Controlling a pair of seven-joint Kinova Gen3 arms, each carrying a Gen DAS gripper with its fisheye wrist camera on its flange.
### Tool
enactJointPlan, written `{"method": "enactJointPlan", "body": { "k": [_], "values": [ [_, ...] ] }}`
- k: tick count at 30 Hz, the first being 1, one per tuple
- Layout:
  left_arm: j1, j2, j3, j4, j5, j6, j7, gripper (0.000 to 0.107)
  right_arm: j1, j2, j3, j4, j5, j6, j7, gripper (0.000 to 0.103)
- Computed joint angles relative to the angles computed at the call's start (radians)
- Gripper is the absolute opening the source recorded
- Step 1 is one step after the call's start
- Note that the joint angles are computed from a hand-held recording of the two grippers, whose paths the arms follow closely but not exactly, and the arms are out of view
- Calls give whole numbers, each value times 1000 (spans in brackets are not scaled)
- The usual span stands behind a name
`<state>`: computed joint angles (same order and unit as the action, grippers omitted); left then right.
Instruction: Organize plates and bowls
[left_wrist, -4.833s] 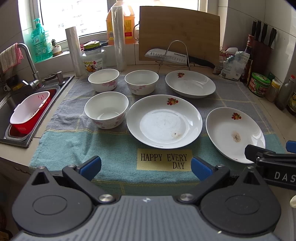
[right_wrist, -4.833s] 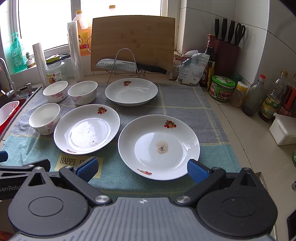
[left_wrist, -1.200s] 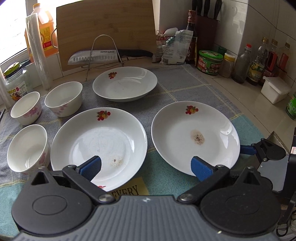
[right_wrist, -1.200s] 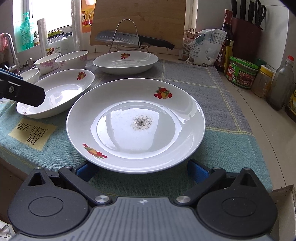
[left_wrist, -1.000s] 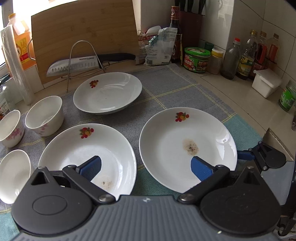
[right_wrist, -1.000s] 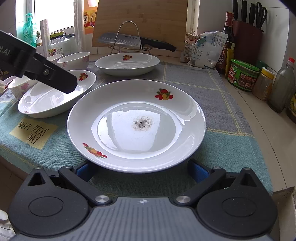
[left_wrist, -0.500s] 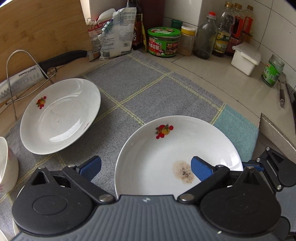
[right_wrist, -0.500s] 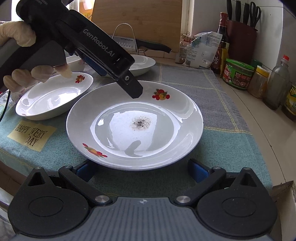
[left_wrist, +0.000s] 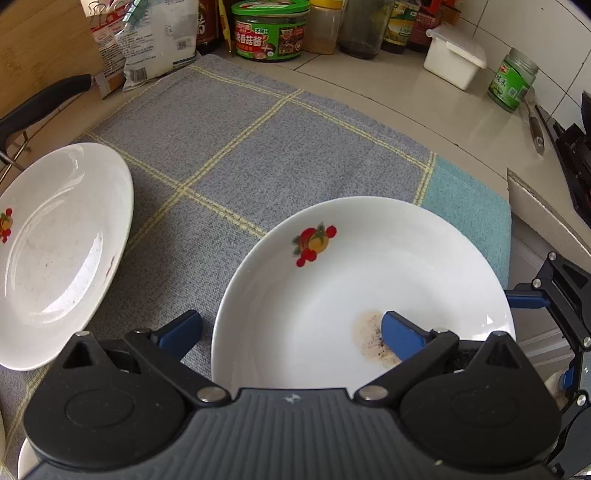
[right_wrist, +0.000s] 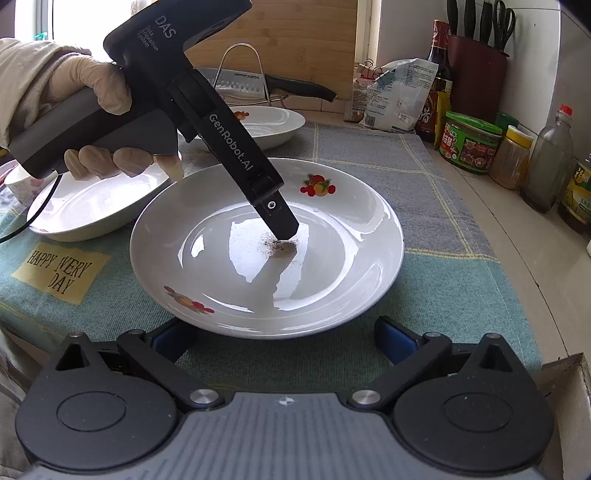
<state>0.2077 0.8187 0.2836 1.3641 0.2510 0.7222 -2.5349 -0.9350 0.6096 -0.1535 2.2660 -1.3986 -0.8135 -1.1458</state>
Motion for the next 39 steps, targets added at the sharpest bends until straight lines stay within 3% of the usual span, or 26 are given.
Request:
{"method": "enactJointPlan", "body": {
  "k": [8, 17, 23, 30, 39],
  "values": [
    [26, 13, -21, -42, -23, 39, 19, 103, 5, 3, -14, -20, -48, -11, 26, 103],
    [37, 3, -31, -28, -29, 24, 53, 103, -5, 26, 9, 57, 150, -47, -121, 103],
    [50, 30, -38, -113, -62, 137, 62, 102, -33, 54, 36, 93, 240, -92, -215, 103],
    [61, 96, -49, -281, -60, 343, 49, 100, -40, 64, 57, 115, 308, -106, -260, 103],
    [75, 138, -69, -389, -48, 462, 53, 95, -42, 64, 67, 126, 345, -107, -276, 103]
  ]
}}
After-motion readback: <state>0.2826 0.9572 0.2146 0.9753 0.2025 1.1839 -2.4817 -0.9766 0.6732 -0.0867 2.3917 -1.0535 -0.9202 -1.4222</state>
